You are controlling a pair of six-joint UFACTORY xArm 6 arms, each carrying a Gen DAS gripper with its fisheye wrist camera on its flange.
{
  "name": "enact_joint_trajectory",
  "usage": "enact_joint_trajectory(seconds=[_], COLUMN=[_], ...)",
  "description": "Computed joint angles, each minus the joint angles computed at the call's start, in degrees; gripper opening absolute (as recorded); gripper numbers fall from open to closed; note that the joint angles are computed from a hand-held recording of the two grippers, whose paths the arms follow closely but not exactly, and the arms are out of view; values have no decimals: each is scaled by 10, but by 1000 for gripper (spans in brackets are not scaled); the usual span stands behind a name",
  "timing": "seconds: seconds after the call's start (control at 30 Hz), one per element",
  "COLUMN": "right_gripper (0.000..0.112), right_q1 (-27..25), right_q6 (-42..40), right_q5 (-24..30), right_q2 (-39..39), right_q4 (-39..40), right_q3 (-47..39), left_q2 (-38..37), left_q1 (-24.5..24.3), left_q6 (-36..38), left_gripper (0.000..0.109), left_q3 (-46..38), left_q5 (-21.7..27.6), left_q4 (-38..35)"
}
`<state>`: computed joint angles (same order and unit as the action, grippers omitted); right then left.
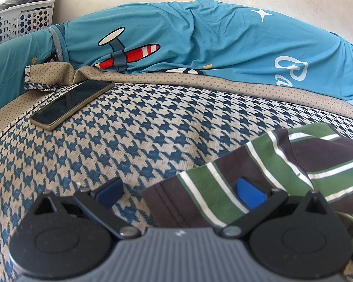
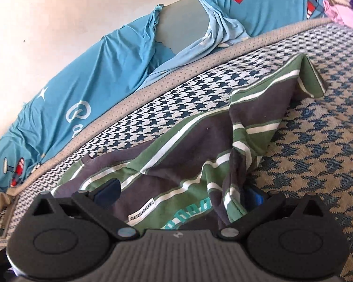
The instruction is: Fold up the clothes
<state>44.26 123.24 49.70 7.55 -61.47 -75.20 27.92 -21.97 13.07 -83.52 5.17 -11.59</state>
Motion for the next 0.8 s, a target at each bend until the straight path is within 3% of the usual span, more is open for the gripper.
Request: enact_joint_trajectory(seconds=[0.1,0.23,0.43,0.53,0.6,0.7,0.8], right_gripper=[103,103,103,103,103,103,103], right_q1=[-13,-17,-6,4,18,47,53], right_q6=[29,34,52,-15,-81,-55,-84], right_q5=[-60,-89,-70,-27,39,151,179], right_q2=[-28,-38,-35,-6,35,97,111], right_q4=[-28,-71,-80,-40,3,7,23], right_q3=[42,66,61,21,-40,-122,-147], left_q2=[0,0,0,0,0,1,1], left_q1=[0,0,0,0,0,0,0], left_q6=[0,0,1,1,1,1,1], left_gripper=[103,103,103,103,103,103,103], left_q3=[0,0,-1,-1,-1,-2,-2], left_q5=[0,0,1,1,1,1,1], left_q4=[0,0,-1,-1,-1,-1,-2])
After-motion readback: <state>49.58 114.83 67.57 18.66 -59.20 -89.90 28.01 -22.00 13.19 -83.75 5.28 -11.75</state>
